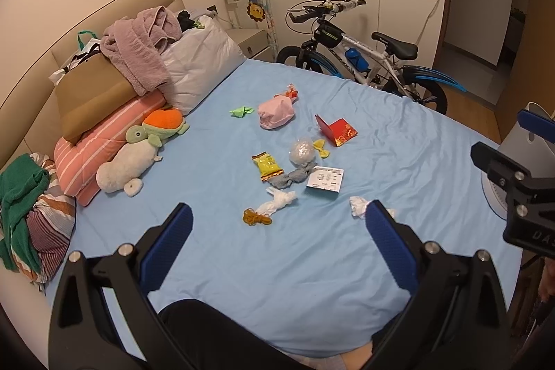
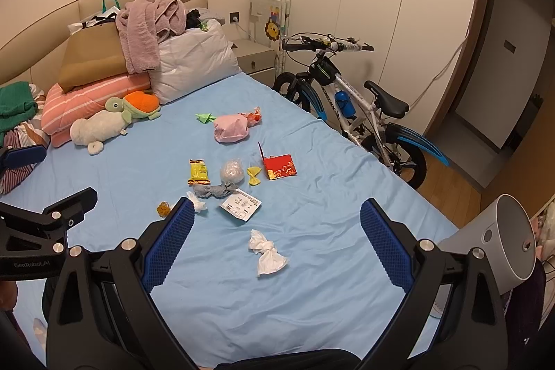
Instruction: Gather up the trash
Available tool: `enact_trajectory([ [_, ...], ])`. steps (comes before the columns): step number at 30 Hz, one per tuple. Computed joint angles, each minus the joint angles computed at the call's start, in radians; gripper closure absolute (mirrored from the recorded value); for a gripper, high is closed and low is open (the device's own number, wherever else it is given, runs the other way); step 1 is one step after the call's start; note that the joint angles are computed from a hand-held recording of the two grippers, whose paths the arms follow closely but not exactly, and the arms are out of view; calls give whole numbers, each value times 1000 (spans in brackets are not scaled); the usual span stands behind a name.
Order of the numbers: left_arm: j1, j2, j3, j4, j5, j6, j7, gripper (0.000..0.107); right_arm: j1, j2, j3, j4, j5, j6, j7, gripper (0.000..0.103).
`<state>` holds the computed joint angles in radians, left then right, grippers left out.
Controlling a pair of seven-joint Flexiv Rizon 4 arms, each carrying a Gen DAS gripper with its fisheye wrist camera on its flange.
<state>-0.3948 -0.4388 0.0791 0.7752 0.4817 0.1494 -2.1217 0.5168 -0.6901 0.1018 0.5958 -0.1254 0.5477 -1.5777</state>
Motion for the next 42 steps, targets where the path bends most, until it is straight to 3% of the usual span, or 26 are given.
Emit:
enact_trajectory([
  [22, -8, -3, 1, -10, 3, -7, -3, 8, -3, 7, 1, 6, 3, 0, -3, 10],
  [29, -19, -54, 8, -97, -4, -32, 8, 8, -1, 3, 0, -4, 3, -5, -3, 10],
  [42, 6, -2, -5, 4, -44, 40, -1, 8, -2, -2, 0, -17, 5, -12, -6, 10],
])
